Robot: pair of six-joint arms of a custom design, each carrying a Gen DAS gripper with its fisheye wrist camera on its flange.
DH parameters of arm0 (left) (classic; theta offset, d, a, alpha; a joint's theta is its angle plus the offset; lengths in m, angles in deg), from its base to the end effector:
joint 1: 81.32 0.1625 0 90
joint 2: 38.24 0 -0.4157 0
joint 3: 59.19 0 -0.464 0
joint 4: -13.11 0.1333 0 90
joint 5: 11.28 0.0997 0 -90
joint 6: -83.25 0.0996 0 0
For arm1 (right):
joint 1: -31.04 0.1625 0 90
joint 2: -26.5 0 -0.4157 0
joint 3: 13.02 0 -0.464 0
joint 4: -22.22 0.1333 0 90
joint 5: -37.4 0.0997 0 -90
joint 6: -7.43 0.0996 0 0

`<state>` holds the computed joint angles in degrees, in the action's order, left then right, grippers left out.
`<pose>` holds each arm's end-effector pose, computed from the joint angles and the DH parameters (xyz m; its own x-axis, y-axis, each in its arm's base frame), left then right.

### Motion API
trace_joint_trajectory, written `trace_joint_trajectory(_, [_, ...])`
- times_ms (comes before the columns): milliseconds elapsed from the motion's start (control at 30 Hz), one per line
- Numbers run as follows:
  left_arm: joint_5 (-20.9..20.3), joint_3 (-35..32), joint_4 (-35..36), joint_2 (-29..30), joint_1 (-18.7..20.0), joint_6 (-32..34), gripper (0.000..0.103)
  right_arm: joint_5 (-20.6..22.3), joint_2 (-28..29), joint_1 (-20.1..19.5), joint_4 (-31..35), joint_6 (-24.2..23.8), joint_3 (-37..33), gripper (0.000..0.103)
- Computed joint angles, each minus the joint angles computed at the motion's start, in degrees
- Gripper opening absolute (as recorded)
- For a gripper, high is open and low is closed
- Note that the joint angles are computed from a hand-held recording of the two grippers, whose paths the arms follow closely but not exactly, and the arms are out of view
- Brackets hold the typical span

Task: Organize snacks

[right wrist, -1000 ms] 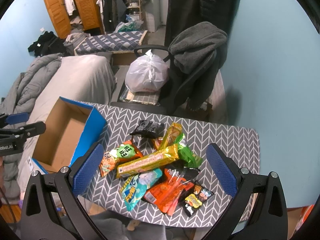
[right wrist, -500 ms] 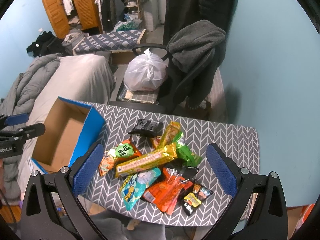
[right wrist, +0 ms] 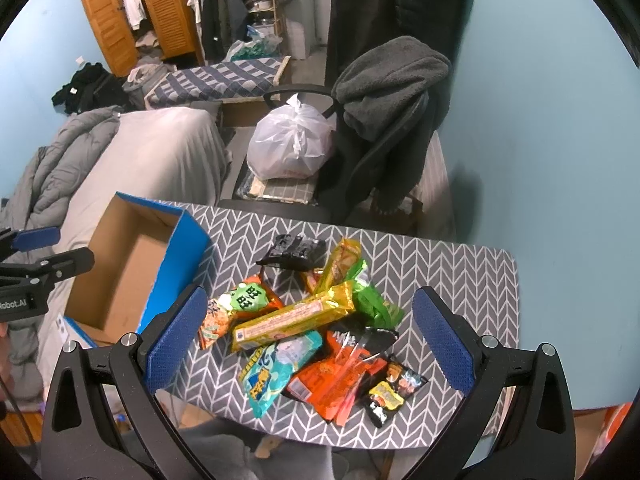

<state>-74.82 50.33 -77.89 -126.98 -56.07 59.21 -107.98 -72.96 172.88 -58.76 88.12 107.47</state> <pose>-0.3824 -0.3768 0.2958 -0.5709 0.6347 -0.5208 0.6773 0.7226 0.1383 0.3641 -0.2208 0.3071 -0.6760 0.4143 0.6094 -0.0835 0.7786 -0.6219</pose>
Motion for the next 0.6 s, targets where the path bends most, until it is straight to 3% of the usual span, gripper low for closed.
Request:
trace_joint_trajectory(267, [-0.39, 0.3, -0.37, 0.47, 0.33, 1.14, 0.08, 0.7, -0.98, -0.37, 0.32, 0.08, 0.49, 0.102])
trace_joint_trajectory(600, [-1.18, 1.27, -1.54, 2.49, 1.69, 5.74, 0.08, 2.23, -6.95, -3.26, 8.05, 3.1, 2.07, 0.102])
